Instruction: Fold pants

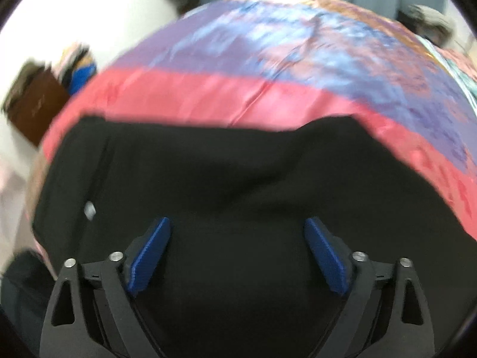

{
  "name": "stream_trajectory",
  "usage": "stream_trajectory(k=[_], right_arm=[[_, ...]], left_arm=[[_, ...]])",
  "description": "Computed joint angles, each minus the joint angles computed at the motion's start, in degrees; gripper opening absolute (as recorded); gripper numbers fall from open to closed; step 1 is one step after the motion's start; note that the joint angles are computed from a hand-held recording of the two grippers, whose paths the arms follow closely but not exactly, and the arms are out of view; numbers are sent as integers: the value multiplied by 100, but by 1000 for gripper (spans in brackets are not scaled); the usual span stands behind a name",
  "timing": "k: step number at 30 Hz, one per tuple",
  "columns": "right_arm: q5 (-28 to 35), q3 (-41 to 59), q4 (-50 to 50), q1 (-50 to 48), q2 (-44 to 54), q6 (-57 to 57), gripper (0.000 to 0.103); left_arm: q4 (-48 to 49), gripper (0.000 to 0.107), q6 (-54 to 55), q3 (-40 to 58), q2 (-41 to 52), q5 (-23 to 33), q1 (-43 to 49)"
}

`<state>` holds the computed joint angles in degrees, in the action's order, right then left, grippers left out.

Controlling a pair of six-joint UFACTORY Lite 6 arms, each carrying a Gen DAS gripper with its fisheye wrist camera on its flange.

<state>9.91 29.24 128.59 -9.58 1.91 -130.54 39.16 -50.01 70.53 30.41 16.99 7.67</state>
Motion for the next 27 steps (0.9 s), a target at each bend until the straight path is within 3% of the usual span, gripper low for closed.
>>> stream_trajectory(k=[2,5,11,17,24,27], right_arm=[[12,-25,129,7,-15,-126,103],[-5,-43,347,37,-30,-325,103],[-26,-29,445,50,-15,-401,103],[-16,-22,547,58,-5,-498,103],[-34,-13,716,67,5,-642,103],[-26,-25,738,66,-2,-666,103]], left_arm=[[226,103,-113,-274,-102,-498,205],[1343,103,-1133,-280,-35,-435,65],[1962,103,-1773,-325,-13,-515,57],[1054,101,-1035,-488,-432,-150,-115],[595,101,-565,-1399,-1722,-480,-1043],[1047,101,-927,-1559,-1782,-451,-1622]])
